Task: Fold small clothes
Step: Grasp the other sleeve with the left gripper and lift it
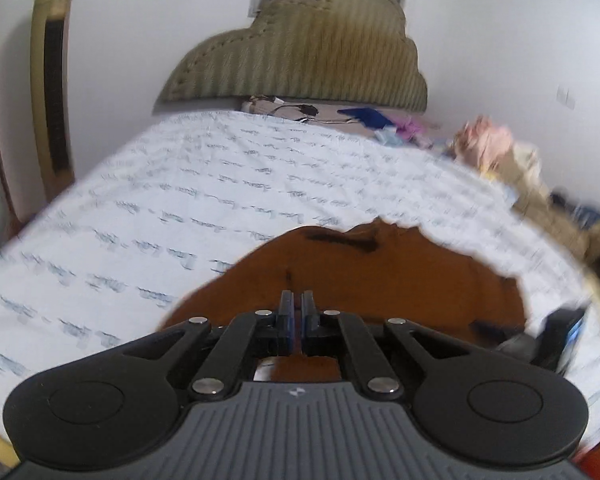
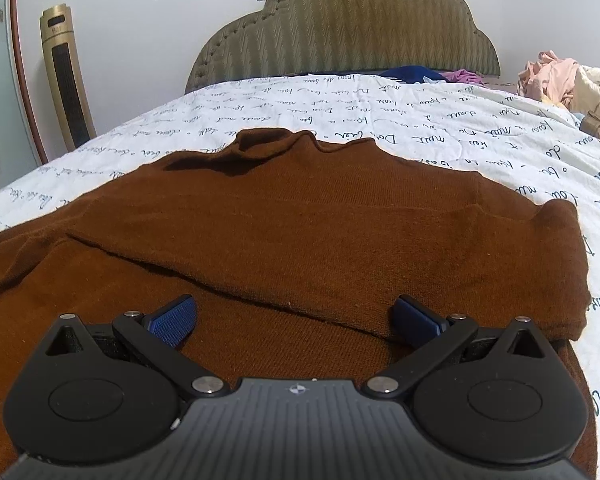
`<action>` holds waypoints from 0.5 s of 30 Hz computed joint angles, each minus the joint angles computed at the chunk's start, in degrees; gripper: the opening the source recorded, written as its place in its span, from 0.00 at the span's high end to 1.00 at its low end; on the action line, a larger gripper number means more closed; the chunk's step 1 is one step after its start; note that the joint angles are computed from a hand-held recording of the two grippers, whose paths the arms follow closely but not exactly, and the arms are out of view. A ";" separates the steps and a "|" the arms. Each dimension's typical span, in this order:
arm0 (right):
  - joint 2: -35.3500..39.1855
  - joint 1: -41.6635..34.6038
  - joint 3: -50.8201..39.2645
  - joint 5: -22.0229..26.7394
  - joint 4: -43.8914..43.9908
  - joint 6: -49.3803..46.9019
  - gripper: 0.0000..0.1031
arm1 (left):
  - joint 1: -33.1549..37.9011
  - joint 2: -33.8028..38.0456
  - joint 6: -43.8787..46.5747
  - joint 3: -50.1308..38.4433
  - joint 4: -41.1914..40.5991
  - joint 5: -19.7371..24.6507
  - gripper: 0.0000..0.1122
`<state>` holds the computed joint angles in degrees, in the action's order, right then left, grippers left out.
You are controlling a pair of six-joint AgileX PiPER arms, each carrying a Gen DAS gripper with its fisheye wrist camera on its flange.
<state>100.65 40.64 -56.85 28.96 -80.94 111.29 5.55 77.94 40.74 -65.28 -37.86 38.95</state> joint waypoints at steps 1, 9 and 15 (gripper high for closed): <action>-0.29 -0.18 0.52 -0.42 -1.13 1.43 0.00 | -0.57 -0.61 0.02 1.43 3.15 -1.95 0.90; -1.05 -0.89 2.07 -1.95 -5.62 7.59 0.00 | 10.53 -1.51 20.57 15.29 0.51 -10.12 0.15; -0.58 -0.50 1.18 -1.16 -3.29 4.77 0.00 | 12.91 5.60 20.79 16.36 1.44 -9.54 0.68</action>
<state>100.06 40.14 -55.67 27.79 -84.22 116.06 18.46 83.54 61.52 -48.92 -36.42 29.41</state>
